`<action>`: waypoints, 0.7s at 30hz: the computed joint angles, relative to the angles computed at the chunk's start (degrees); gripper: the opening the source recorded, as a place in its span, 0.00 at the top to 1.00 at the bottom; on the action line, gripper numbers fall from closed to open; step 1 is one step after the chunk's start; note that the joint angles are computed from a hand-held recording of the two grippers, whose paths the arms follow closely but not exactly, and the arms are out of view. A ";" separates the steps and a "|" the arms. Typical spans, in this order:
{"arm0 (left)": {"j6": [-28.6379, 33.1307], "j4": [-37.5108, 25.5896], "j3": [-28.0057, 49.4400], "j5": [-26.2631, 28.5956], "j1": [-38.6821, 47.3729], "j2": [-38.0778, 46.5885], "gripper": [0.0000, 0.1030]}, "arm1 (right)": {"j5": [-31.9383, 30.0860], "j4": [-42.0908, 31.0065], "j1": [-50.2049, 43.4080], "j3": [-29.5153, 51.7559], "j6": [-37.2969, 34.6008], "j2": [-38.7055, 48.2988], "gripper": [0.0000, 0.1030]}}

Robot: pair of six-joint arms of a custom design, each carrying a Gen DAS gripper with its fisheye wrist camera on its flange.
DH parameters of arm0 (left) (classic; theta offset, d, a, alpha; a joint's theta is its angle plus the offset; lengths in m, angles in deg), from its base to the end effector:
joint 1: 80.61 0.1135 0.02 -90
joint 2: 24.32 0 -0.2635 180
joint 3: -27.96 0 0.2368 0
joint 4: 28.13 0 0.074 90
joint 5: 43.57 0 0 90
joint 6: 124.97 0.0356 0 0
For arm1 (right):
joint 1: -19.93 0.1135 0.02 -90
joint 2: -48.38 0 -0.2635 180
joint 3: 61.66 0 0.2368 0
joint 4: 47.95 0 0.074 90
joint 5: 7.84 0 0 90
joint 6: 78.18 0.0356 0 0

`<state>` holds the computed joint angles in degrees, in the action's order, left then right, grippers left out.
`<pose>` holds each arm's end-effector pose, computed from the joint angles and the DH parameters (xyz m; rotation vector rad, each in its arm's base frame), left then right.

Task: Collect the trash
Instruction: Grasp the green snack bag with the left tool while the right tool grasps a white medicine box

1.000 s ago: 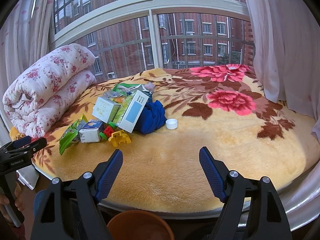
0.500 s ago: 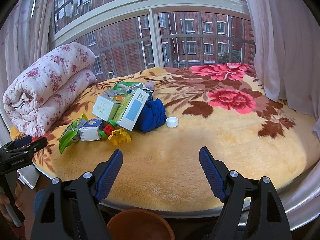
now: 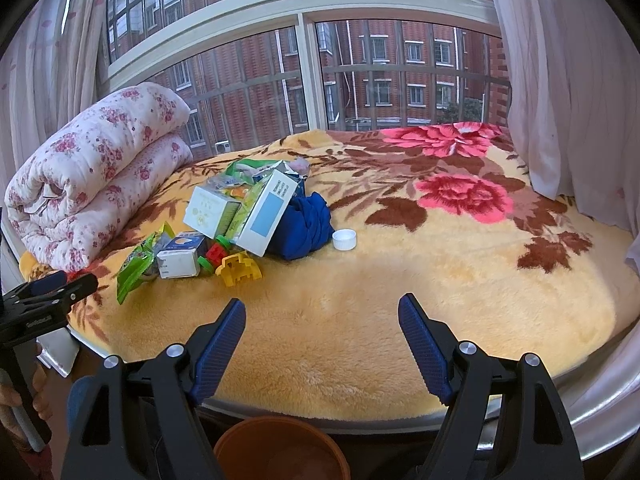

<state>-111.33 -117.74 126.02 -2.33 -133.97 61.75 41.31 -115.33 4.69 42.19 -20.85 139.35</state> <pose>0.1733 -0.1882 0.3304 -0.5636 2.2087 0.2148 0.3090 -0.0600 0.3476 -0.6093 2.1951 0.4758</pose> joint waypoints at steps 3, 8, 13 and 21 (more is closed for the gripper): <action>6.75 6.39 -3.16 -0.24 2.82 -0.57 0.07 | 0.33 0.08 0.35 -0.45 -0.07 -0.12 0.25; 19.77 16.69 -6.87 4.02 10.32 1.41 0.07 | 0.73 0.46 0.84 -1.70 -0.28 -0.80 0.25; 24.17 19.75 -7.62 5.11 15.44 4.15 0.09 | 1.41 0.15 1.31 -2.22 -0.60 -0.95 0.25; 28.10 24.31 -11.50 7.81 18.16 1.52 0.63 | 2.42 0.59 2.62 -3.86 -0.90 -1.49 0.25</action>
<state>-83.23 -93.43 114.52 5.49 -115.81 63.27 43.73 -114.73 7.31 38.33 -21.75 137.87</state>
